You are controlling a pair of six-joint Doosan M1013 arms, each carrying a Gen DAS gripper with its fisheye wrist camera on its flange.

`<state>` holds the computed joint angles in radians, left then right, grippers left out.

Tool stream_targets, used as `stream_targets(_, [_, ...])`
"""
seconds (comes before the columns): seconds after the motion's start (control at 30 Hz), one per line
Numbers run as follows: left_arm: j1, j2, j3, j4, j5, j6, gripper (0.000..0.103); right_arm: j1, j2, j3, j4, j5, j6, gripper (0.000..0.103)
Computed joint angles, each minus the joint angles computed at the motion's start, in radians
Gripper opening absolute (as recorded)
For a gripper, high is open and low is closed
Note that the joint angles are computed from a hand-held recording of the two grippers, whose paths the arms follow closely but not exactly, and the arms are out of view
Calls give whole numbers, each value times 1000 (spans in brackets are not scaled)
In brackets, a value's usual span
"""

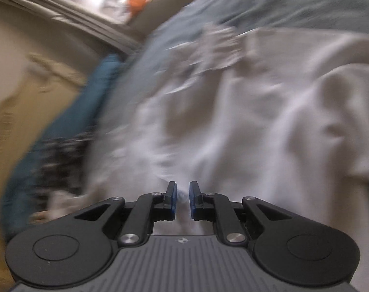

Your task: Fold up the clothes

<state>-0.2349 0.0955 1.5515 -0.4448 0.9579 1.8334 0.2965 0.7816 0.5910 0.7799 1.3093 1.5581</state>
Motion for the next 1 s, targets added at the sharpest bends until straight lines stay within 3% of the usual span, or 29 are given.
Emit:
stream_targets(0.13, [3,-1,4,-7,-6,4,46,-8,-70,81,-31,-71,-82,13])
stream_targets(0.23, [7,-2,5,-15,-9,8,46,-9,-95,73,-22,25,-244,13])
stream_targets(0.3, [7,-2,6,-18,-13,10,46,16,-108,68,-96,114,-341,15])
stream_targets(0.43, [3,-13,17,-4,-37,4,43,63,-143,116,-253,183,-442,30])
stream_targets(0.57, [-2,-21,25,16,-67,-7,34,78,-167,182,-309,141,-412,30])
stream_targets(0.73, [-7,-26,33,11,-95,14,28,44,-175,213,-209,91,-315,6])
stream_targets(1.0, [-10,-40,48,-30,-164,82,26,5,-185,281,-50,43,-220,3])
